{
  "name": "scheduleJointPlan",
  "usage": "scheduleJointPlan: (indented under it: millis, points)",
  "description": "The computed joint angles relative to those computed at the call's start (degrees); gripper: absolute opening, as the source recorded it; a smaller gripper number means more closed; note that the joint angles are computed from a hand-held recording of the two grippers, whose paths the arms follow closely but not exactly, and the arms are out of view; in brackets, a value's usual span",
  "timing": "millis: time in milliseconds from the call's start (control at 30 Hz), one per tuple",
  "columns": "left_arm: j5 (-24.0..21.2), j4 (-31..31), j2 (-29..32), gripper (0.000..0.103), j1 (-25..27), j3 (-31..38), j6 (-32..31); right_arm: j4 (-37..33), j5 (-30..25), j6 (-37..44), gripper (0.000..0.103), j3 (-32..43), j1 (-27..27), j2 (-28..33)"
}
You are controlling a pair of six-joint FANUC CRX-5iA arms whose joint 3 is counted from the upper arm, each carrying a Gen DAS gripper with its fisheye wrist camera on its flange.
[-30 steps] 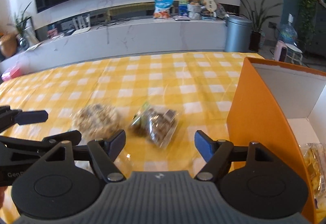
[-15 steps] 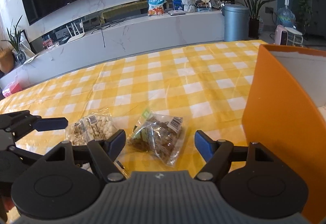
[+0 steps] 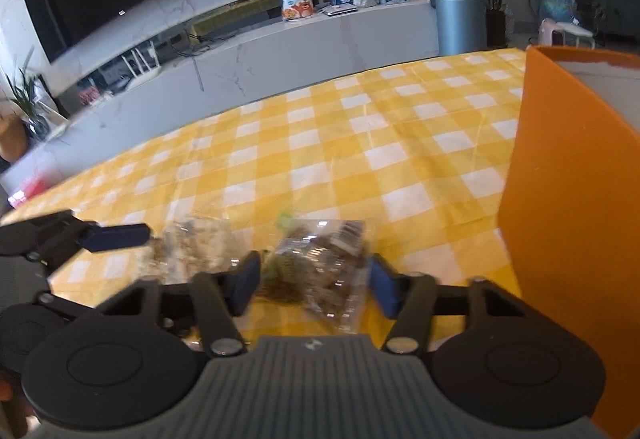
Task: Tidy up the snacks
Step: 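Grasp the clear peanut bag with the left gripper while the right gripper grasps the candy bag, then lift both snack bags and carry them toward the orange box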
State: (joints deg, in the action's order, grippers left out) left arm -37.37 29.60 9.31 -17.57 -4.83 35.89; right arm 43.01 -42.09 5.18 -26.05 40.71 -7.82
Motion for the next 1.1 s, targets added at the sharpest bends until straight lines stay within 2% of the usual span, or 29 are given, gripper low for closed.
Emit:
scheduleJointPlan:
  millis: [200, 267, 433, 533, 600, 767, 900, 1100]
  points:
    - [-3.02, -1.26, 1.47, 0.102, 0.64, 2.79, -2.44, 0.53, -0.94, 2.7, 0.047, 0.2, 0.54, 0.21]
    - [-3.35, -2.74, 2.36, 0.103, 0.61, 3.82, -0.71, 0.34, -0.73, 2.12, 0.047, 0.04, 0.47, 0.05]
    - [-3.63, -0.36, 3.42, 0.103, 1.19, 3.9, 1.63, -0.73, 0.18, 2.76, 0.047, -0.3, -0.07, -0.46]
    - [-2.79, -2.05, 3.59, 0.103, 0.71, 4.01, 2.88, -0.84, 0.16, 2.7, 0.047, -0.21, -0.11, -0.42]
    - [-4.08, -1.83, 4.33, 0.103, 0.97, 4.98, 5.21, -1.12, 0.3, 3.03, 0.047, 0.07, -0.4, -0.18]
    - [-3.88, -3.54, 3.75, 0.103, 0.58, 5.0, 8.12, -1.98, 0.6, 3.51, 0.047, 0.29, -0.67, -0.15]
    - [-3.68, -6.51, 2.75, 0.096, -0.08, 5.05, 11.54, -2.45, 0.15, 3.35, 0.043, 0.82, -0.58, 0.11]
    - [-2.71, -10.12, 0.89, 0.094, -1.02, 4.19, 17.02, -3.16, -0.83, 3.82, 0.036, 1.6, -0.39, 0.12]
